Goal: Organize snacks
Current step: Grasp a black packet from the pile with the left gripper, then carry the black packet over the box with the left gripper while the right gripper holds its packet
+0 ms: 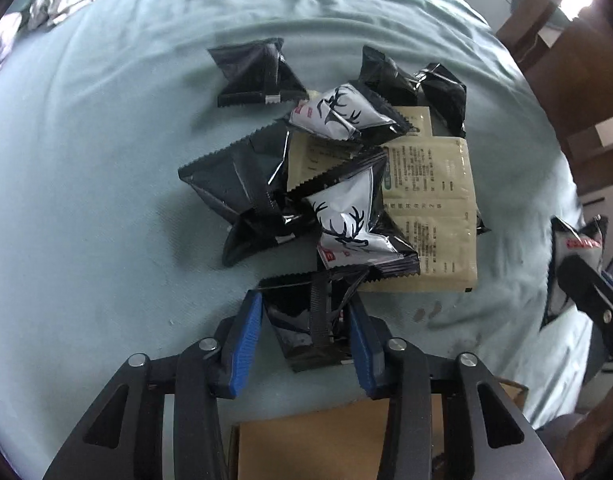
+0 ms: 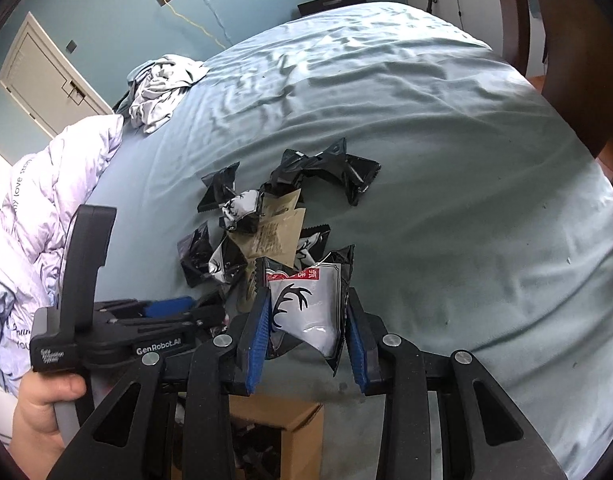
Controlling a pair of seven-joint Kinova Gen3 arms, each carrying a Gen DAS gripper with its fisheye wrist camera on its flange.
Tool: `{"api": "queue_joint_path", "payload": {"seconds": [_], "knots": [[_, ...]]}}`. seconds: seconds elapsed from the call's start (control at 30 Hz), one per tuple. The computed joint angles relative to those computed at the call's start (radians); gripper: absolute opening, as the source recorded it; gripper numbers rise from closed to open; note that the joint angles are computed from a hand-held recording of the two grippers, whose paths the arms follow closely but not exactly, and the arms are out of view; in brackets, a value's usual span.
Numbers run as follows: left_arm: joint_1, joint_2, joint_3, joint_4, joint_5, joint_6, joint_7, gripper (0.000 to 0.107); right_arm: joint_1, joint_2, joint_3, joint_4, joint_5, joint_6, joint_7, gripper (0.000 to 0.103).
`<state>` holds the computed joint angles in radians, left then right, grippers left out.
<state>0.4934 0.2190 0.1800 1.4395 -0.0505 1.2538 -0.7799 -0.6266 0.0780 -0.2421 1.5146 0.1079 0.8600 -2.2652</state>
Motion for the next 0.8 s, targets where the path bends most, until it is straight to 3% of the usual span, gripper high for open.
{"api": "queue_joint_path", "payload": {"seconds": [0.23,0.4,0.67,0.8], "knots": [[0.121,-0.004,0.018,-0.027,-0.188,0.024,0.058,0.037,-0.016,0.004,0.005,0.024,0.058,-0.007,-0.059,0.033],[0.192,-0.066,0.040,-0.024,-0.302,0.095,0.179,0.036,-0.010,-0.011,0.001,0.040,0.039,0.013,-0.072,0.033],[0.264,-0.175,0.157,-0.012,-0.463,0.204,0.304,0.036,-0.034,-0.094,-0.048,0.100,0.194,-0.004,-0.190,0.033],[0.293,-0.205,0.202,0.008,-0.513,0.198,0.367,0.037,-0.017,-0.156,-0.076,0.169,0.190,-0.030,-0.234,0.033]]}}
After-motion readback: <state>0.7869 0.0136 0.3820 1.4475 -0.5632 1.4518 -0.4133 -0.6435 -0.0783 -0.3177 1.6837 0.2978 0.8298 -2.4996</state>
